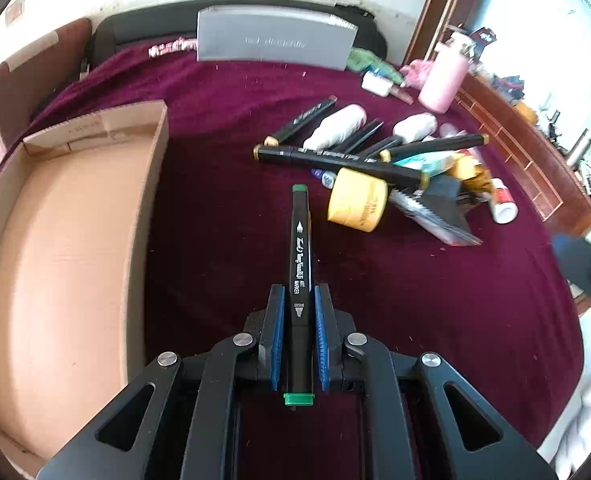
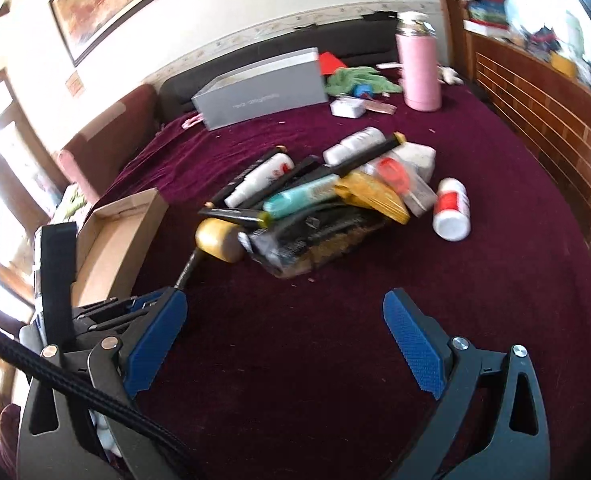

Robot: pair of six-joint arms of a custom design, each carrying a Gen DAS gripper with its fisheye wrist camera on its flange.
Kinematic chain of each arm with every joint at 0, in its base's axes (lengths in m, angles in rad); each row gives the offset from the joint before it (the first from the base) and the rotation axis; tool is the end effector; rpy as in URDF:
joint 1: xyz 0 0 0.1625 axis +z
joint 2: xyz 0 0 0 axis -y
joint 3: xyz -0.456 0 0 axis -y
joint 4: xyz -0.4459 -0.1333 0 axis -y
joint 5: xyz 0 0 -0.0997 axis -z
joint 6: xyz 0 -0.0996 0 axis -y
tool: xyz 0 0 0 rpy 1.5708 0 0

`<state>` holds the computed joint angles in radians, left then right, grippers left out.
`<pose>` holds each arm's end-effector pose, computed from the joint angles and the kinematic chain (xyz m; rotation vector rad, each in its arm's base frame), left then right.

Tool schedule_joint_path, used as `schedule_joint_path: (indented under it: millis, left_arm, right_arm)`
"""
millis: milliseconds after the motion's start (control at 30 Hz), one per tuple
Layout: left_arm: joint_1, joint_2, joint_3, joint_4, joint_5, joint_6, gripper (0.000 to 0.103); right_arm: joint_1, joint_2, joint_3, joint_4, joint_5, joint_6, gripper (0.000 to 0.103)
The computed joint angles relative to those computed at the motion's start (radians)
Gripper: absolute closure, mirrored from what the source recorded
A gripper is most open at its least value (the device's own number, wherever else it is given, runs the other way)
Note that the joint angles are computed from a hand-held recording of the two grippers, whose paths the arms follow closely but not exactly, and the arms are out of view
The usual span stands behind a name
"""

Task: Organize objects
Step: 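Grasp the black marker with green cap using the left tool, then carry the marker toward the tray with the left tool while the right tool grasps the yellow tape roll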

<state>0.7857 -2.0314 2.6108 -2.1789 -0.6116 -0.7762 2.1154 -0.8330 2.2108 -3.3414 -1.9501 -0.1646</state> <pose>-0.0401 -0.3441 0.2725 -0.0070 2.3330 -0.8777 0.3518 -0.3946 0.0150 0.8639 -2.6386 0.6427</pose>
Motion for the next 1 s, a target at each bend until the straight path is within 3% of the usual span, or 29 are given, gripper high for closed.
schedule_joint_path:
  millis: [167, 300, 400, 633, 700, 900, 967, 1000]
  left_arm:
    - [-0.033, -0.069, 0.017, 0.039, -0.029, -0.01, 0.092]
    - [-0.037, -0.084, 0.024, 0.067, -0.061, -0.029, 0.092]
    - [0.005, -0.069, 0.029, 0.017, -0.097, -0.01, 0.092]
    - [0.051, 0.001, 0.031, -0.114, -0.088, 0.048, 0.091]
    - [0.055, 0.01, 0.04, -0.153, -0.076, 0.061, 0.091]
    - [0.05, 0.03, 0.055, -0.198, -0.054, 0.09, 0.091]
    - [0.038, 0.013, 0.062, -0.179, -0.062, 0.088, 0.092]
    - [0.033, 0.007, 0.066, -0.174, -0.064, 0.085, 0.092]
  right_arm:
    - [0.024, 0.039, -0.076, 0.103, 0.007, 0.01, 0.003]
    - [0.003, 0.069, -0.137, 0.255, 0.104, 0.077, 0.003]
    - [-0.016, 0.104, -0.191, 0.349, 0.171, 0.157, 0.003]
    - [0.008, 0.198, -0.305, 0.425, 0.098, 0.265, 0.004]
    - [0.02, 0.21, -0.326, 0.452, 0.065, 0.275, 0.009]
    - [0.033, 0.254, -0.397, 0.581, -0.015, 0.311, 0.038]
    - [0.031, 0.263, -0.405, 0.61, -0.039, 0.323, 0.059]
    - [0.03, 0.262, -0.4, 0.601, -0.048, 0.321, 0.063]
